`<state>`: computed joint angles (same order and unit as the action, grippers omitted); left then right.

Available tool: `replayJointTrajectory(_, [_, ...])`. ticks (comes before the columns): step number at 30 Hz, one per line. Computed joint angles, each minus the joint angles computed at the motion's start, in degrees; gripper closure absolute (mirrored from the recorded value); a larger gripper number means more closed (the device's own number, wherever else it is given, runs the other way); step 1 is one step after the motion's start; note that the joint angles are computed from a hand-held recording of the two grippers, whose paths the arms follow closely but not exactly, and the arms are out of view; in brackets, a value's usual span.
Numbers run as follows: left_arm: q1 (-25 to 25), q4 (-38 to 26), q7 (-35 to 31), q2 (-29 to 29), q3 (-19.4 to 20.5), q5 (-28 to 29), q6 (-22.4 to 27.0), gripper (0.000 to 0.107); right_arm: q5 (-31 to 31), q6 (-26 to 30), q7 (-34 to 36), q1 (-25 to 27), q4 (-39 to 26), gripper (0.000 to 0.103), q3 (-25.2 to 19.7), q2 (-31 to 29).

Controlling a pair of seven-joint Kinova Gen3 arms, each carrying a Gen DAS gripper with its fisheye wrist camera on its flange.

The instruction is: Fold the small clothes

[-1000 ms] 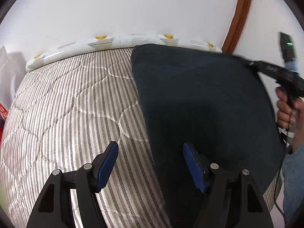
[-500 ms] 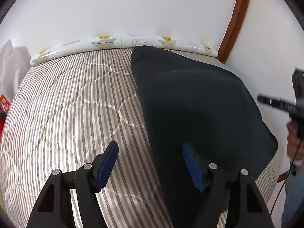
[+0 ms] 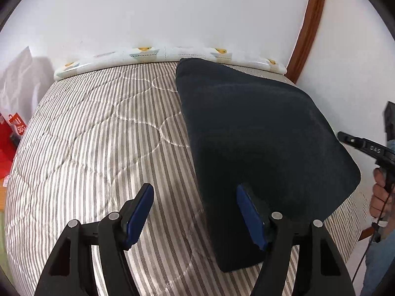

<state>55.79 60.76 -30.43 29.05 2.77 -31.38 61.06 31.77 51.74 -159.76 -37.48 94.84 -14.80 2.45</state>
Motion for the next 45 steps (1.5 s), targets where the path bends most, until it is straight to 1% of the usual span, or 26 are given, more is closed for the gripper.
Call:
replayJointTrajectory(2, [0.4, 1.1, 0.5, -0.7, 0.1, -0.2, -0.6, 0.040, 4.7, 4.7, -2.8, -4.1, -0.3, 0.096, 0.1, -1.0])
replayJointTrajectory(3, [0.6, 1.4, 0.6, -0.9, 0.1, -0.4, -0.6, 0.040, 6.6, 7.0, -4.3, -5.2, -0.6, 0.095, -0.7, -1.3])
replayJointTrajectory(4, [0.9, 1.8, 0.7, -1.2, 0.2, -0.7, -0.4, 0.040, 7.7, 9.3, -5.3, -5.4, -1.2, 0.087, -2.5, -1.5])
replayJointTrajectory(5, [1.3, 2.4, 1.0, -1.5, 0.2, -1.1, -0.5, 0.040, 7.8, 11.7, -5.5, -5.8, -2.0, 0.075, -3.6, -1.5])
replayJointTrajectory(6, [1.7, 3.5, 1.6, -2.0, 0.2, -1.6, -0.7, 0.040, 7.6, 13.9, -5.5, -6.8, -2.5, 0.068, -4.6, -2.0])
replayJointTrajectory(7, [2.0, 4.8, 2.1, -2.7, 0.4, -2.0, -1.2, 0.040, 8.0, 15.3, -5.8, -7.4, -2.4, 0.057, -5.5, -2.1])
replayJointTrajectory(8, [2.2, 6.3, 2.8, -3.5, 0.6, -2.3, -1.9, 0.040, 8.4, 16.4, -6.2, -8.2, -1.9, 0.055, -6.3, -2.5])
replayJointTrajectory(11, [3.0, 11.2, 5.4, -5.8, 1.5, -4.0, -3.8, 0.040, 6.9, 17.5, -6.9, -9.7, 0.1, 0.055, -8.1, -3.4])
replayJointTrajectory(14, [3.0, 15.3, 7.3, -7.7, 3.1, -5.1, -5.8, 0.040, 4.6, 16.6, -8.3, -10.5, 2.7, 0.055, -9.0, -3.3])
replayJointTrajectory(17, [3.2, 16.0, 8.5, -7.6, 4.2, -5.9, -5.4, 0.040, 3.6, 13.2, -11.0, -10.7, 5.6, 0.056, -8.8, -2.9])
replayJointTrajectory(20, [3.3, 14.7, 8.3, -6.1, 4.7, -6.1, -4.5, 0.041, 5.7, 9.4, -14.5, -10.4, 8.1, 0.056, -7.9, -2.3])
replayJointTrajectory(22, [3.3, 13.8, 8.2, -5.1, 4.4, -6.2, -4.8, 0.042, 5.9, 4.8, -16.0, -9.3, 10.1, 0.058, -6.8, -2.9])
replayJointTrajectory(24, [3.7, 12.8, 8.8, -4.1, 3.7, -6.5, -4.8, 0.048, 5.0, 0.1, -15.5, -7.6, 11.2, 0.066, -5.6, -3.2])
replayJointTrajectory(26, [3.3, 12.2, 8.8, -3.5, 3.5, -5.9, -5.8, 0.071, 5.1, -3.5, -15.3, -6.4, 12.2, 0.077, -5.3, -3.4])
replayJointTrajectory(27, [2.7, 12.4, 8.3, -3.5, 3.5, -4.9, -7.5, 0.076, 6.5, -3.9, -15.9, -6.1, 12.3, 0.082, -5.7, -3.4])
replayJointTrajectory(28, [2.2, 12.3, 8.4, -3.4, 4.0, -4.9, -8.3, 0.086, 7.4, -4.1, -15.9, -6.0, 12.2, 0.088, -5.9, -3.4])
replayJointTrajectory(29, [2.7, 11.6, 8.9, -2.9, 3.4, -5.6, -8.2, 0.092, 8.7, -3.5, -15.8, -6.1, 11.9, 0.090, -6.1, -3.1])
replayJointTrajectory(30, [4.2, 10.5, 9.7, -2.1, 1.8, -6.7, -7.2, 0.093, 9.0, -3.4, -15.0, -5.8, 11.5, 0.091, -5.9, -2.9])
replayJointTrajectory(31, [4.7, 9.3, 9.6, -1.5, 1.1, -6.9, -6.7, 0.093, 9.1, -3.5, -14.4, -5.6, 11.1, 0.092, -5.7, -2.7])
replayJointTrajectory(34, [2.9, 7.0, 8.4, -0.2, 1.4, -4.9, -7.5, 0.093, 9.9, -4.0, -11.8, -4.7, 9.1, 0.093, -4.4, -1.1])
replayJointTrajectory(36, [3.0, 5.2, 8.2, 0.9, 0.5, -4.7, -7.4, 0.093, 10.5, -4.2, -10.8, -4.2, 7.6, 0.093, -3.0, 0.5])
replayJointTrajectory(39, [2.3, 2.7, 7.5, 2.4, 0.0, -2.8, -7.2, 0.093, 10.5, -6.0, -8.8, -3.4, 6.4, 0.093, -1.0, 2.0])
replayJointTrajectory(41, [2.3, 2.5, 6.9, 2.5, -0.4, -2.0, -7.3, 0.093, 9.5, -6.8, -7.2, -3.0, 6.1, 0.093, -0.1, 2.1])
replayJointTrajectory(43, [2.6, 2.8, 5.7, 2.4, -0.6, -1.8, -6.7, 0.093, 6.7, -7.0, -4.9, -2.3, 6.0, 0.093, 0.1, 1.6])
replayJointTrajectory(45, [2.3, 4.8, 5.3, 1.2, -0.4, -1.1, -7.9, 0.093, 5.7, -4.2, -3.9, -3.3, 5.8, 0.093, -0.3, 1.3])
